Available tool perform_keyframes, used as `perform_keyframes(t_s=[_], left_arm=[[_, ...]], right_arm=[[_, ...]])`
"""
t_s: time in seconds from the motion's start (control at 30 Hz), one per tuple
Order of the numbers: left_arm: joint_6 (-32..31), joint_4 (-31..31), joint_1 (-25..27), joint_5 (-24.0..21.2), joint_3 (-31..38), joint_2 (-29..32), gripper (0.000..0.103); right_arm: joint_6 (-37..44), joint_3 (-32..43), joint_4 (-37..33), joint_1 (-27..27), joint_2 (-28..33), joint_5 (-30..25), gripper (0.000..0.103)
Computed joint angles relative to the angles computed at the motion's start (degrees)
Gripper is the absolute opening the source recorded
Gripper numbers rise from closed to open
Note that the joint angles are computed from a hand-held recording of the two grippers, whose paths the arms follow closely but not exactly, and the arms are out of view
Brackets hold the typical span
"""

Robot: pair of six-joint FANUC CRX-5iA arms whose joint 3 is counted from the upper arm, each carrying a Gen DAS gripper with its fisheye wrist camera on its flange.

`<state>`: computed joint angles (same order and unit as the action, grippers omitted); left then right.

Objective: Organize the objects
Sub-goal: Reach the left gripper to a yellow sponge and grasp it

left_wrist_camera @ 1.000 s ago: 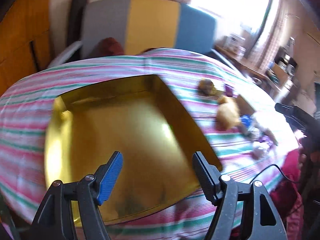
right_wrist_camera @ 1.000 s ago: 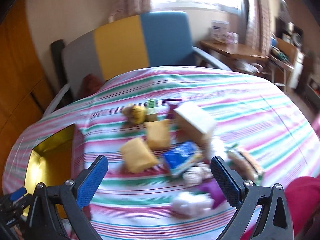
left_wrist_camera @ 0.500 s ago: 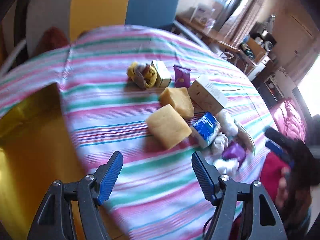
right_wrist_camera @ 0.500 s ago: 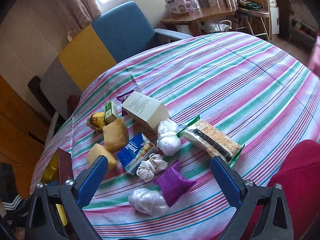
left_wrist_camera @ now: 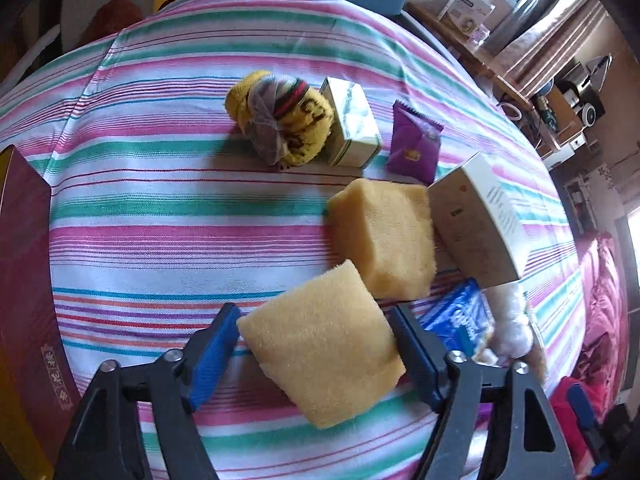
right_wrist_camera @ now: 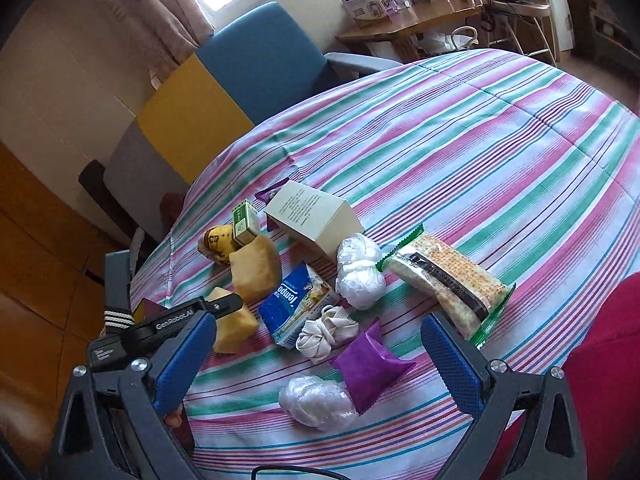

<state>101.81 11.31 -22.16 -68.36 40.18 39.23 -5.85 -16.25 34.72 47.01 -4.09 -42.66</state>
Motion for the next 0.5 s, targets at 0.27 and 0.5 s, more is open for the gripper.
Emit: perform_keyframes(t_s=[0.27, 0.5], left_arm=[[-7.3, -1.8, -0.1, 5.8, -10.4, -8.3, 0.058], [-13.6, 1.4, 1.0, 10.0, -20.2, -16.3, 0.058]], right_arm=[[5.4, 3.4, -4.6, 0.0, 1.9, -3.3, 0.095], [20.9, 11.2, -14.9, -0.4, 6.2, -8.3, 0.074]])
